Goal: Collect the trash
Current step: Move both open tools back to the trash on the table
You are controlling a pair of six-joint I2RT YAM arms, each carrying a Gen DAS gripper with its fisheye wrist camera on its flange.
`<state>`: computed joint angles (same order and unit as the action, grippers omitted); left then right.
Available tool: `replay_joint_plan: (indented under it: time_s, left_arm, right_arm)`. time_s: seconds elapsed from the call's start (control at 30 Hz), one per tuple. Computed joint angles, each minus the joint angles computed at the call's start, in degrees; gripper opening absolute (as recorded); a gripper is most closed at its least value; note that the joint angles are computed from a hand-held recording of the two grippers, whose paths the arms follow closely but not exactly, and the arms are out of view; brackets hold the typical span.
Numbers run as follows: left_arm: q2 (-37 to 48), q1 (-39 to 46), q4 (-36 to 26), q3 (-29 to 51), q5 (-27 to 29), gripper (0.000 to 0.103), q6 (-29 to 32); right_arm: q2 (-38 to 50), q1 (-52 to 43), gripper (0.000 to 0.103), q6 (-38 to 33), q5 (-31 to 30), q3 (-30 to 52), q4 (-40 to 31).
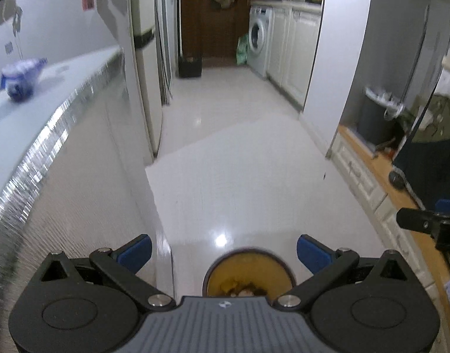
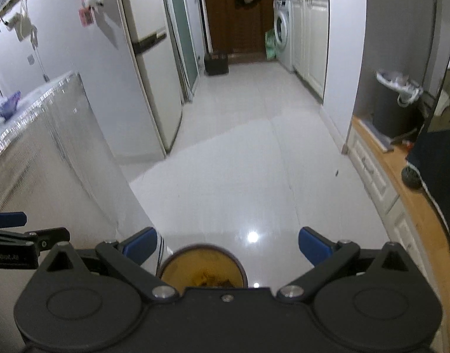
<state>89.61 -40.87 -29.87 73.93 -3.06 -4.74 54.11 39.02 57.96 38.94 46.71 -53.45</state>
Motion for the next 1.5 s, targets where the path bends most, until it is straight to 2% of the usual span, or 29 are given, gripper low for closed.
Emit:
replay_joint_plan:
  time_s: [0.43, 0.63, 0.8, 0.97, 1.1, 1.2, 1.3, 1.5]
  left_arm:
    - [-11.21, -4.08, 2.33, 0.54, -6.56, 0.103, 0.06]
    - [-14.92, -5.44, 0.18, 3.07, -8.17, 0.103, 2.76]
    - [-16.04, -4.90, -3.15, 9.48, -8.96, 0.103, 6.28]
    - [-15.50, -2.15, -6.32, 17.58, -8.51, 0.103, 10.40]
    - [-13.19, 2.38, -8.47, 24.25, -6.47, 0.103, 13.78]
    - [-10.90, 7.34, -9.59, 28.65, -3.71, 0.103, 15.85]
    - [-8.61, 13.08, -10.15, 32.24, 0.16, 0.103, 17.25]
    - [-3.50, 25.25, -8.89, 36.42, 8.79, 0.103, 19.15]
  right_arm:
    - [-0.33, 14.08, 0.103, 6.11, 18.57, 11.04, -10.12]
    - [2.87, 20.90, 0.103, 10.89, 25.74, 18.12, -17.00]
    - [6.14, 24.20, 0.103, 8.71, 29.57, 24.45, -18.83]
    - [9.22, 24.74, 0.103, -2.28, 31.64, 30.28, -13.11]
    - [10.37, 22.14, 0.103, -17.59, 29.16, 32.61, 0.20]
    - [12.45, 18.55, 0.103, -25.37, 24.09, 34.95, 7.83]
    - [15.78, 15.64, 0.103, -31.36, 19.87, 37.70, 13.00]
    - [22.57, 11.61, 0.103, -38.22, 14.94, 41.67, 20.91]
